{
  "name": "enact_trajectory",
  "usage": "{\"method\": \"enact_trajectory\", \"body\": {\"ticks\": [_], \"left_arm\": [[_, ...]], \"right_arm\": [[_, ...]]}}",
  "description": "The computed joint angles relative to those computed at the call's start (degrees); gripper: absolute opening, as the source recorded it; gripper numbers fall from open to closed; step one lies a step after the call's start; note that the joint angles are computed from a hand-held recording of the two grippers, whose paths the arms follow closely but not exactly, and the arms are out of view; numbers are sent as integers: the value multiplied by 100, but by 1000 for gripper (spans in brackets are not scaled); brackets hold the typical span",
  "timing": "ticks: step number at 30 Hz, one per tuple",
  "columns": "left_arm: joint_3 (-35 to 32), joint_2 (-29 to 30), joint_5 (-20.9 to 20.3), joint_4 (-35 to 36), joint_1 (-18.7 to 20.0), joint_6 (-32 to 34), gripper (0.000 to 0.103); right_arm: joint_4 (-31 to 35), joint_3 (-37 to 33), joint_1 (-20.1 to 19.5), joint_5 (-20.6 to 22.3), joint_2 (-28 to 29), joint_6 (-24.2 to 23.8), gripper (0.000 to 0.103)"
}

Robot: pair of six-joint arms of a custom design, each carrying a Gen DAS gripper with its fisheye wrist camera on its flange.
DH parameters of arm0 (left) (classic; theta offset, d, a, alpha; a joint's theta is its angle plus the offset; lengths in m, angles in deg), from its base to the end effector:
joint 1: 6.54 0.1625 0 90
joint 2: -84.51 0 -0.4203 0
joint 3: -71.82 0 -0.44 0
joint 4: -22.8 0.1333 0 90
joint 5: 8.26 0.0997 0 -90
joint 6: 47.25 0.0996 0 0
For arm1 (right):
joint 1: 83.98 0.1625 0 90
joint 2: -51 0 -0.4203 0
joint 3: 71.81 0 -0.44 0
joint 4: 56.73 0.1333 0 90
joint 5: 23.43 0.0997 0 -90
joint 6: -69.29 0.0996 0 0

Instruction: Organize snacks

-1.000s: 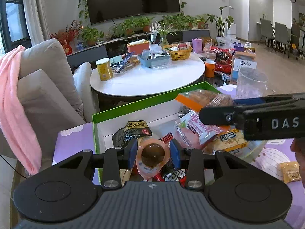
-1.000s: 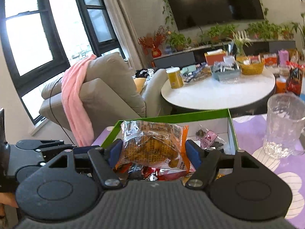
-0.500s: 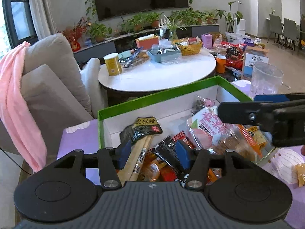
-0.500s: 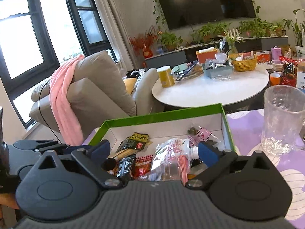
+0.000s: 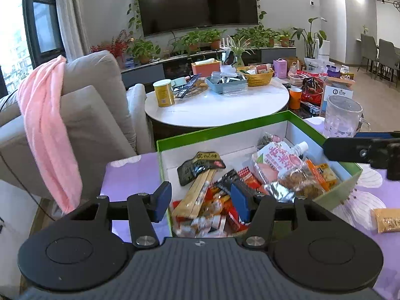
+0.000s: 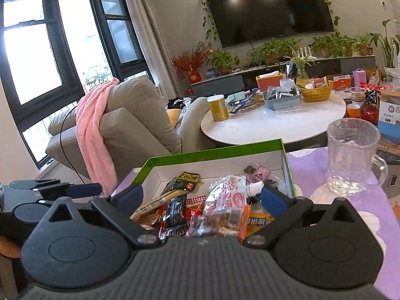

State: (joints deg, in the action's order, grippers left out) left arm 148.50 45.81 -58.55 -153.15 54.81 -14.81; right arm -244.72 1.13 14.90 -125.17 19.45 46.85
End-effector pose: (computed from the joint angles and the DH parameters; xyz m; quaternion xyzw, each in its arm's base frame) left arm -0.2100 -0.7952 0.1773 0.3178 0.8103 -0.3719 0.3228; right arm 0.2390 -0.7972 0.1211 0.1897 -0.8564 0.4577 0.1451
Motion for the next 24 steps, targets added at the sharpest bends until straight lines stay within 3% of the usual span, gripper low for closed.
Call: {"method": "enact_trajectory", "body": {"ticks": [15, 24], "left_arm": [[1674, -1059, 300, 34, 70, -495, 54], [1917, -1117, 83, 28, 94, -471, 54]], "right_arm": [[-99, 760, 35, -124, -279, 98, 61], [15, 1003, 62, -253, -305, 124, 61]]}}
